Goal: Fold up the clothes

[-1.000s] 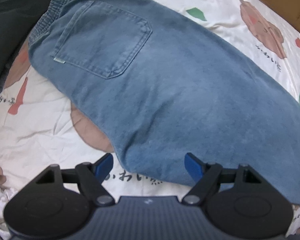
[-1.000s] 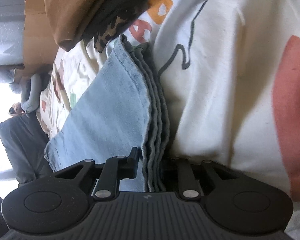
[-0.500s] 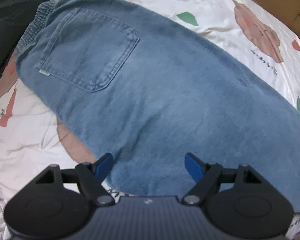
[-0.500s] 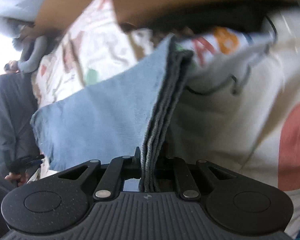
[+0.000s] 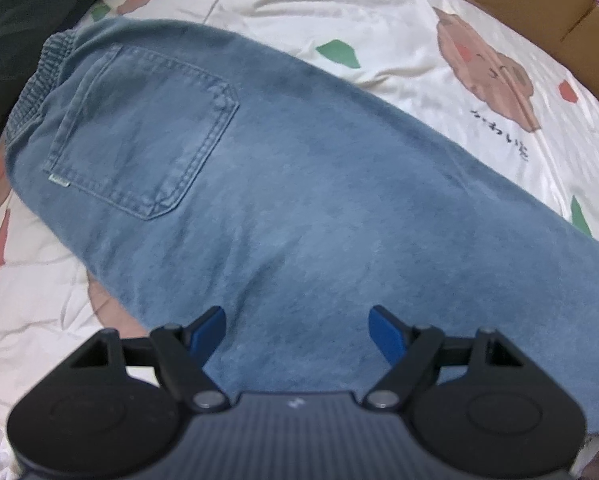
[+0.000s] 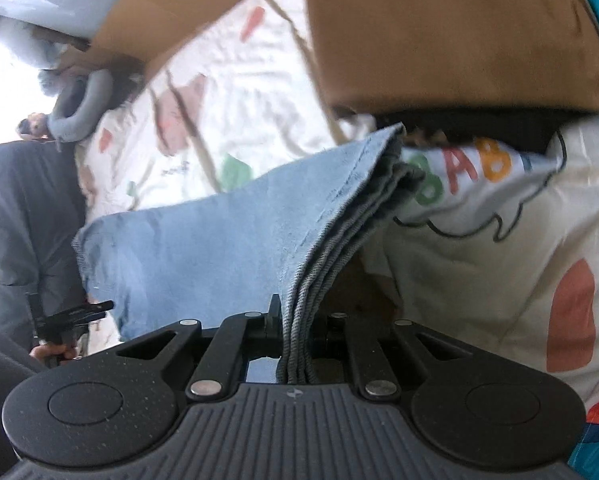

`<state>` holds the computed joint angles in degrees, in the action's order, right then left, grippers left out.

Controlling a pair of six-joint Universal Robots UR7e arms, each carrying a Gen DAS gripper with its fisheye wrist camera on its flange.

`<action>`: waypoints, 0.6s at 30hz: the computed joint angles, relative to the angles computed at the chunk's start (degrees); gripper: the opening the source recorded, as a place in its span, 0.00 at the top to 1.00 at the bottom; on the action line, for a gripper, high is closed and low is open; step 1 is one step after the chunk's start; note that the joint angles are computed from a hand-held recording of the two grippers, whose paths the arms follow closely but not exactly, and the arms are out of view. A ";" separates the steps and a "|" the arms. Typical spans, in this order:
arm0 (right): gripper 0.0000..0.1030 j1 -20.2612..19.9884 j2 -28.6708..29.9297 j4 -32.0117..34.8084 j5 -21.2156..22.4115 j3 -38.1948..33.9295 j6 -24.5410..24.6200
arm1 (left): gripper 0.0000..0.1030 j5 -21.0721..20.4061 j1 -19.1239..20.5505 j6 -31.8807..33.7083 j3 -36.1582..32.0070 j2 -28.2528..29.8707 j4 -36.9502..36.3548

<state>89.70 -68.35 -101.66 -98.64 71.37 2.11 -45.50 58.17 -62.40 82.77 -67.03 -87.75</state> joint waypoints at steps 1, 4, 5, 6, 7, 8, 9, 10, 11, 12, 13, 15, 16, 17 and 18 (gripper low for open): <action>0.92 0.51 0.31 0.47 -0.06 -1.02 -0.42 | 0.22 -0.66 0.09 1.41 0.31 -0.07 -1.79; 0.92 2.22 1.67 2.19 -1.03 -4.40 -1.95 | 0.22 -2.32 0.24 4.56 1.02 0.02 -6.31; 0.92 2.71 2.17 2.90 -1.34 -5.57 -2.34 | 0.22 -2.78 0.28 5.46 1.17 0.09 -7.61; 0.92 3.16 2.67 3.54 -1.39 -6.78 -2.83 | 0.22 -2.91 0.27 6.29 1.18 0.25 -8.48; 0.92 3.57 3.10 4.02 -1.26 -7.93 -3.29 | 0.22 -2.97 0.24 7.12 1.16 0.44 -9.23; 0.92 3.97 3.47 4.33 -1.09 -8.95 -3.60 | 0.22 -3.02 0.21 7.85 1.07 0.64 -9.81; 0.92 4.34 3.80 4.59 -0.83 -9.99 -3.76 | 0.22 -3.08 0.25 8.40 0.97 0.85 -10.28; 0.92 4.71 4.14 4.92 -0.58 -11.11 -3.83 | 0.22 -3.14 0.32 8.91 0.88 1.06 -10.75; 0.92 5.06 4.50 5.23 -0.45 -12.19 -3.92 | 0.22 -3.20 0.38 9.43 0.79 1.27 -11.22; 0.92 5.37 4.87 5.64 -0.48 -13.30 -4.12 | 0.22 -3.25 0.45 9.83 0.80 1.31 -11.48; 0.92 5.67 5.25 6.14 -0.57 -14.52 -4.42 | 0.22 -3.35 0.54 10.24 0.96 1.25 -11.84; 0.92 6.31 6.11 7.08 -0.83 -16.93 -4.70 | 0.22 -3.59 0.74 11.07 1.35 1.10 -12.63; 0.92 6.66 6.59 7.58 -1.09 -18.24 -4.93 | 0.22 -3.78 0.87 11.57 1.53 1.07 -13.16; 0.92 7.01 7.11 8.11 -1.45 -19.66 -5.29 | 0.22 -4.05 0.99 12.20 1.79 1.01 -13.91; 0.92 7.44 7.66 8.49 -2.02 -21.18 -5.72 | 0.22 -4.34 1.11 12.86 2.08 0.95 -14.71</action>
<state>97.14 -60.69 -93.17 -100.66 50.19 -3.62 -49.84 59.28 -49.54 84.85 -66.08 -102.46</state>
